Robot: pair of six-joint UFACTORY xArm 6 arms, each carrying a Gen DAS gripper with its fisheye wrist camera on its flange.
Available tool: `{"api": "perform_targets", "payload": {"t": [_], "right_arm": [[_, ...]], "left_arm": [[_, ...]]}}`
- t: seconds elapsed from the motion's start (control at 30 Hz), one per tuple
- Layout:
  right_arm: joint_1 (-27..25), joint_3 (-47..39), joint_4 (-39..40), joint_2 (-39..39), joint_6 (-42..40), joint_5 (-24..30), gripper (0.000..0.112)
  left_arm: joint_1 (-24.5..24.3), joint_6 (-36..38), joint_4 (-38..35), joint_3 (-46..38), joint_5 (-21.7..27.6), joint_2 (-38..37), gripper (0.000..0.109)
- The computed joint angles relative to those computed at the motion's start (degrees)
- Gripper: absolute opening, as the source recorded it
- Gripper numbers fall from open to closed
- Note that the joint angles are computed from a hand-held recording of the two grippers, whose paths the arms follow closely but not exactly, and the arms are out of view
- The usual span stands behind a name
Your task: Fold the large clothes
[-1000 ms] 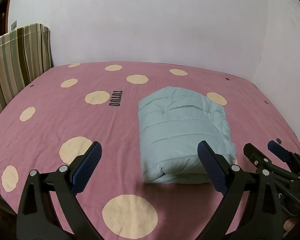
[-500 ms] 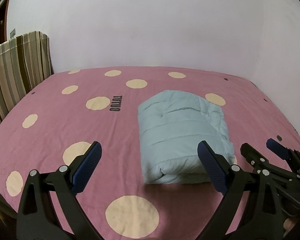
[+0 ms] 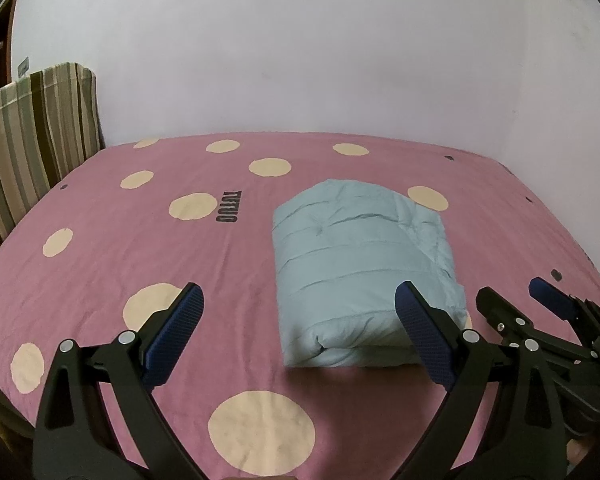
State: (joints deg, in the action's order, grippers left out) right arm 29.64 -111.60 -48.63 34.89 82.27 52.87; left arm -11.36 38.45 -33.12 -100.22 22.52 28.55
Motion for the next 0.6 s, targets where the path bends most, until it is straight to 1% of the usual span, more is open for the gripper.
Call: {"api": "perform_targets", "payload": {"t": [0.03, 0.1, 0.17, 0.2, 0.33, 0.47, 0.6], "right_arm": [[0.0, 0.0, 0.0, 0.0, 0.0, 0.0, 0.076], [0.0, -0.1, 0.1, 0.0, 0.0, 0.1, 0.076], [-0.1, 0.1, 0.3, -0.1, -0.3, -0.1, 0.076], [-0.1, 0.1, 0.4, -0.1, -0.4, -0.2, 0.076], [-0.3, 0.4, 0.4, -0.3, -1.0, -0.8, 0.076], [-0.5, 0.6, 0.1, -0.3, -0.8, -0.9, 0.076], [-1.2, 2.3, -0.4, -1.0, 0.2, -1.6, 0.076]], "left_arm": [[-0.1, -1.4, 1.7, 0.3, -0.7, 0.0, 0.101], [-0.3, -4.0, 4.5, 0.9, -2.2, 0.0, 0.101], [-0.4, -4.0, 4.4, 1.3, -2.7, -0.1, 0.101], [-0.3, -4.9, 4.9, 1.2, -2.5, 0.1, 0.101], [0.1, -2.7, 1.8, -0.8, 0.5, 1.2, 0.101], [0.4, -9.6, 8.1, -2.3, -1.0, 3.1, 0.101], [1.4, -14.3, 12.9, -7.2, 1.3, 7.1, 0.101]]}}
